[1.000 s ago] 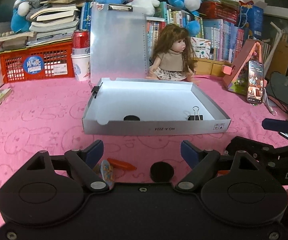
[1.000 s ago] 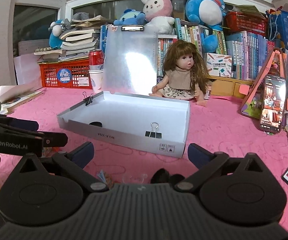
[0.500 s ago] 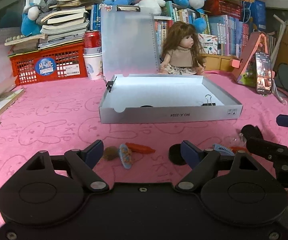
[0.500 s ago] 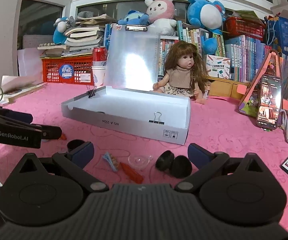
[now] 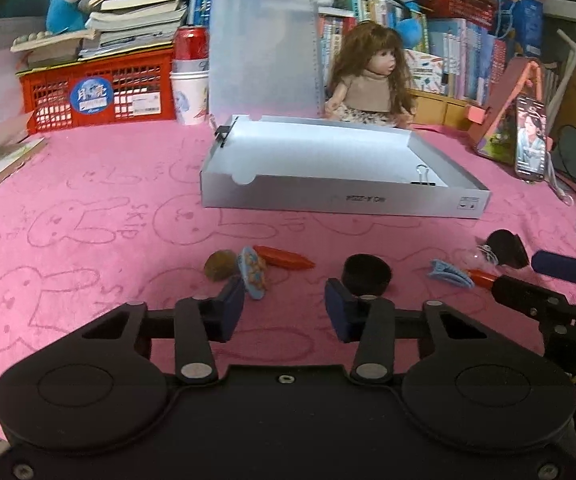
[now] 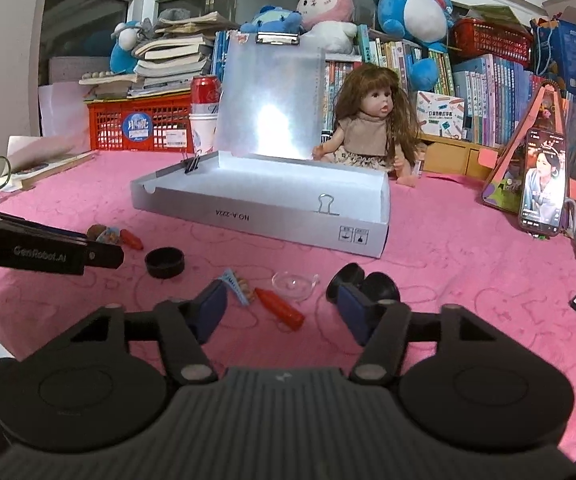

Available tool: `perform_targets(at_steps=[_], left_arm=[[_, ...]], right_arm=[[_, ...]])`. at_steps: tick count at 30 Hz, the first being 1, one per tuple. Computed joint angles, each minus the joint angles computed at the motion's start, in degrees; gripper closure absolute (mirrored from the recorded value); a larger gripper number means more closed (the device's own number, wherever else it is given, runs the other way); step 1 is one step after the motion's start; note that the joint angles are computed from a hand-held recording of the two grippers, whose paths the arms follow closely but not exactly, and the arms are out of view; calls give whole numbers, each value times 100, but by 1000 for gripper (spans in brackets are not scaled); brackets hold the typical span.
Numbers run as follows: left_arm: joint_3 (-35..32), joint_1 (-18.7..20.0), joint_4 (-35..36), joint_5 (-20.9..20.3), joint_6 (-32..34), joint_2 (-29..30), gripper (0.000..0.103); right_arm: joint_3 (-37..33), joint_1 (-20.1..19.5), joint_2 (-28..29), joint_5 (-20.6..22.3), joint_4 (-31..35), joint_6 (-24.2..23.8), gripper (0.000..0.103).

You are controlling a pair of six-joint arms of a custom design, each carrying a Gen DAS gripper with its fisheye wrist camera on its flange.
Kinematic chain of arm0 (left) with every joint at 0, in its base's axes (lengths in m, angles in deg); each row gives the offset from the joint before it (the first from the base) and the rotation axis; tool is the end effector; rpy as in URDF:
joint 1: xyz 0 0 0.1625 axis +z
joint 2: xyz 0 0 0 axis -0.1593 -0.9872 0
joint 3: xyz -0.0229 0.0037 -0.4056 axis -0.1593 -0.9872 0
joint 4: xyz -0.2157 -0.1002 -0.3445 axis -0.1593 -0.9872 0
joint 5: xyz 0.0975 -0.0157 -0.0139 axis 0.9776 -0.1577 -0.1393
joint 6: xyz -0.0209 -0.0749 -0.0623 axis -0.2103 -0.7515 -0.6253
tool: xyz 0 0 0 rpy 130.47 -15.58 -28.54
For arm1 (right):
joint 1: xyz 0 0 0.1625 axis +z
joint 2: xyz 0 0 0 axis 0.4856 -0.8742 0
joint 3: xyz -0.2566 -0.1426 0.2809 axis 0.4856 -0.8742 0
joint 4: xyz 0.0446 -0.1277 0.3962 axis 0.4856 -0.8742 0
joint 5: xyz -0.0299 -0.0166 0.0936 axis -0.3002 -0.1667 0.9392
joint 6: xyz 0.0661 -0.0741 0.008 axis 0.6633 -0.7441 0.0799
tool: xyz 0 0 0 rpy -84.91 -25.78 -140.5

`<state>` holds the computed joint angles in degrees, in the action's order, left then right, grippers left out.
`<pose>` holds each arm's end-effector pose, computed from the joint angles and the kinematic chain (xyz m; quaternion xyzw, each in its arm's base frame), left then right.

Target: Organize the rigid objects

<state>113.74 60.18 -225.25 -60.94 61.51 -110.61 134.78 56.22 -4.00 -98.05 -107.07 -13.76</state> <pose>-0.2282 -0.6408 0.0251 0.0395 0.7858 -0.4940 0.3701 0.0847 -0.7082 0.1903 0.4369 -0.8085 0.3555 0.1707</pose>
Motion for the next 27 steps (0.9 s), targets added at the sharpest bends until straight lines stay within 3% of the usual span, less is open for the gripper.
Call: perform_targets(at_steps=[5,12,13,15,16,20,27], left_arm=[[-156,67,76,75,-46,52,74],[-501,193,-3,53,181,191,74],[-525,205,1,38,196,197,76],[-579,219,44,77,195,216,89],[-577,218,62,85,165,213,89],[-250,161,337,-125,-198,8,89],[374,-5,832,-648,-503,-343,89]], right_arm=[[-22,19,32,-130,20,39,51],[-135,56,138,-322,25,14,58],[-167,63,159,-355,44,24,61],[-231,67,199,-385,88,37,65],[-258,70,219,-399,106,35,72],[-349,74,258,-427,274,34,85],[-254,37,87,-324,523,-200,90]])
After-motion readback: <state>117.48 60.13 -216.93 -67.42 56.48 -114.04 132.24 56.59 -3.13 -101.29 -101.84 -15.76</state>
